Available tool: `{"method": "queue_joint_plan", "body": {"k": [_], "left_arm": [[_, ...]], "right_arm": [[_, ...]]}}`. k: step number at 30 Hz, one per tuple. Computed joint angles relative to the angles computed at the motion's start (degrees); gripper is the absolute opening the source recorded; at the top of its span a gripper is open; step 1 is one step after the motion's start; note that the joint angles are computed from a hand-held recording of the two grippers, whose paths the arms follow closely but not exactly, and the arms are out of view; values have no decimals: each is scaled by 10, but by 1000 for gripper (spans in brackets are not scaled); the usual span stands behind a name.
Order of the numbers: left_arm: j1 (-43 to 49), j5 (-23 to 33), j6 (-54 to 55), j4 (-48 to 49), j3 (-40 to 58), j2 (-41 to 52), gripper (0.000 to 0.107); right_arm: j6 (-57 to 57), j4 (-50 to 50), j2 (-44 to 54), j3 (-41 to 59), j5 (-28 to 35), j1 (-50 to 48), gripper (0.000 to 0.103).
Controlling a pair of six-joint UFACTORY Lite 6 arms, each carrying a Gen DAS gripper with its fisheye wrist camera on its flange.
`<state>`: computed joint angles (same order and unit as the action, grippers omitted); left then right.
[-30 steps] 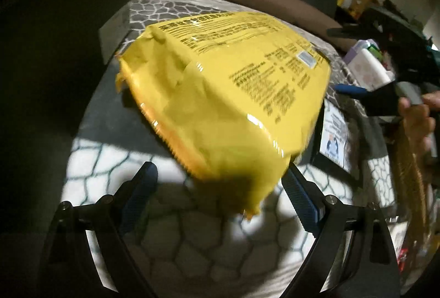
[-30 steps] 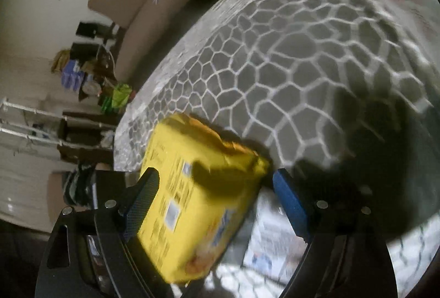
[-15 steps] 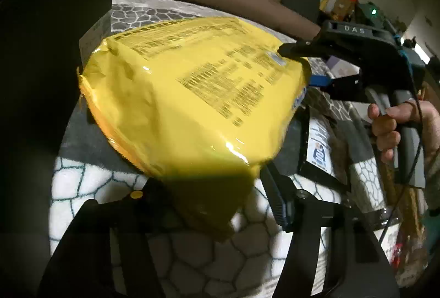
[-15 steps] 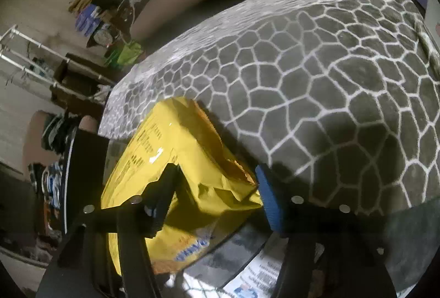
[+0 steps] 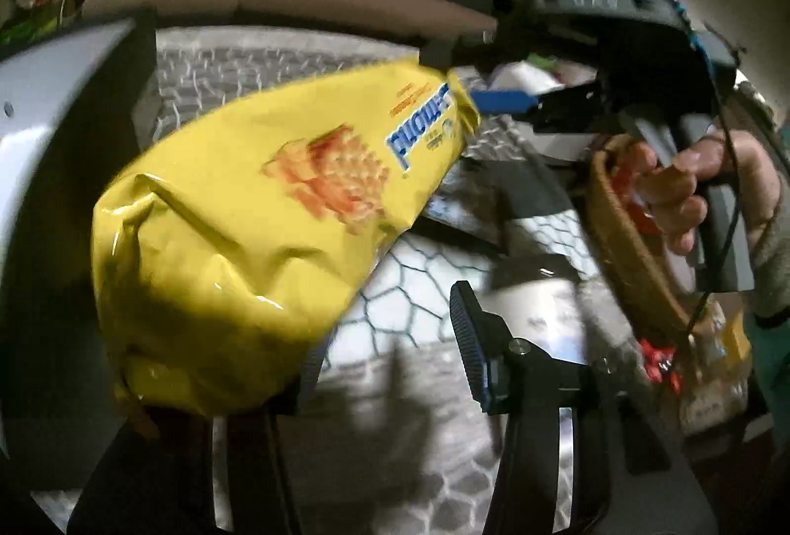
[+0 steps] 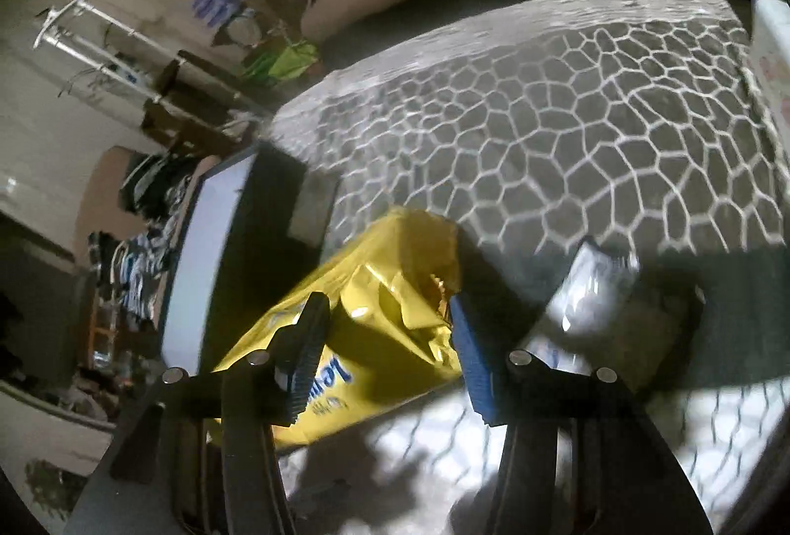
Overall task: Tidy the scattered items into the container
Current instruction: 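Lift the biscuit pack with the right gripper toward the white box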
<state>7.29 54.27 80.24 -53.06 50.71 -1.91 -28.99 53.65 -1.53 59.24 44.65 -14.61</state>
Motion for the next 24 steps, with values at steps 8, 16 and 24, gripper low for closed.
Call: {"method": "queue_joint_plan", "body": {"k": [8, 16, 24], "left_arm": [[44, 8, -67, 56, 109, 14, 45], [125, 15, 16, 36, 65, -66, 75], [200, 54, 69, 33, 198, 47, 86]], "right_arm": [[159, -80, -76, -16, -34, 90, 49], [114, -59, -135, -63, -56, 49, 82], [-4, 82, -173, -123, -78, 52, 82]]}}
